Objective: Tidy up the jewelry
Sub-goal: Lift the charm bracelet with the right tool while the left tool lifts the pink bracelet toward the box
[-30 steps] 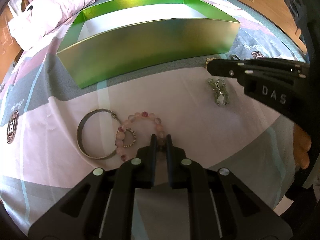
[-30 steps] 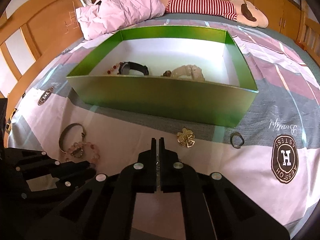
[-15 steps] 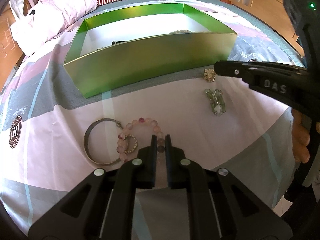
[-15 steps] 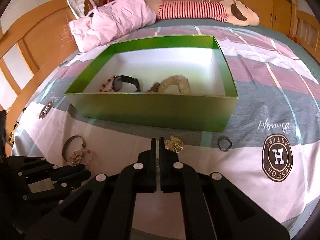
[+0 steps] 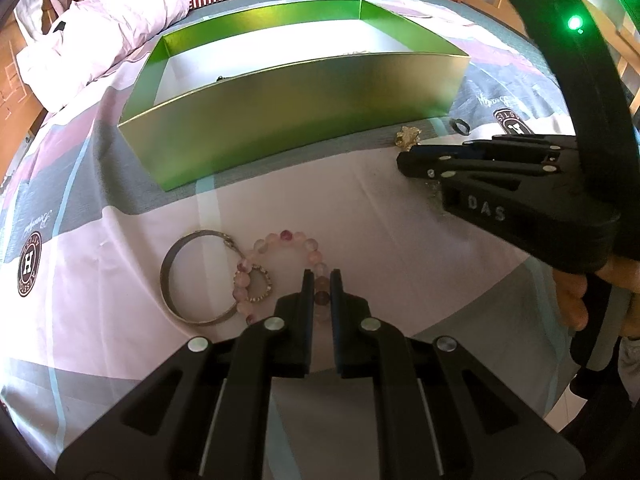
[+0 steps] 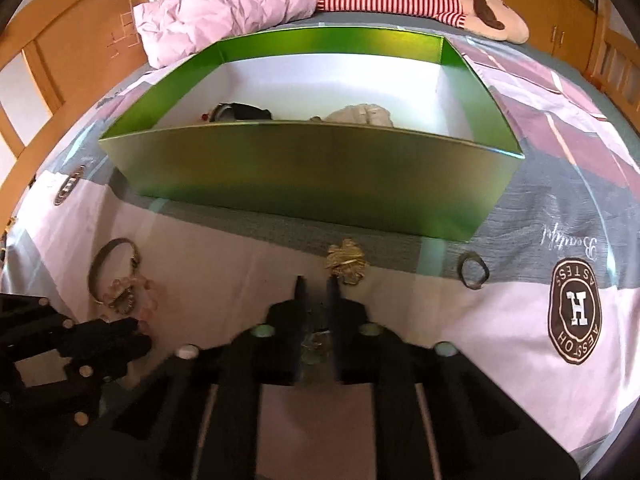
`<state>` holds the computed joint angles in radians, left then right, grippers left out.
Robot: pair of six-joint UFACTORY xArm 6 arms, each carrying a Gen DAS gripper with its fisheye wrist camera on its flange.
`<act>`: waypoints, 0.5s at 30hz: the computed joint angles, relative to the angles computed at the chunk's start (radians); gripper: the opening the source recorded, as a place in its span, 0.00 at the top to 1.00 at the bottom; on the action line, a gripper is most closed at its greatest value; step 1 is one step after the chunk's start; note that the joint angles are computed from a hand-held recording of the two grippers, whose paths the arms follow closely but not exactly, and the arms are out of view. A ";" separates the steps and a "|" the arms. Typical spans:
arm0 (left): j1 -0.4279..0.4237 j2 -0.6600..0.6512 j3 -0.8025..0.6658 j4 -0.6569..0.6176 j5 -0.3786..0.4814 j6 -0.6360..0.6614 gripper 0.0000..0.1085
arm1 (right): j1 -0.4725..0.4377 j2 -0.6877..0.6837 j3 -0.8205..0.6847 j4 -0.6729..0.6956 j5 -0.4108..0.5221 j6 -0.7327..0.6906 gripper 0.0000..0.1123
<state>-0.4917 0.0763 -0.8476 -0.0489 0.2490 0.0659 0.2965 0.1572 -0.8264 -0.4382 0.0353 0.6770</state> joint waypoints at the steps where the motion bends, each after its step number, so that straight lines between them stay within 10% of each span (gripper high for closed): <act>1: 0.000 -0.001 0.001 0.002 -0.003 -0.002 0.93 | 0.001 -0.005 0.005 0.004 -0.006 -0.005 0.93; 15: 0.034 -0.063 0.041 0.177 -0.060 -0.162 0.93 | -0.021 -0.085 0.053 -0.072 -0.066 0.057 0.93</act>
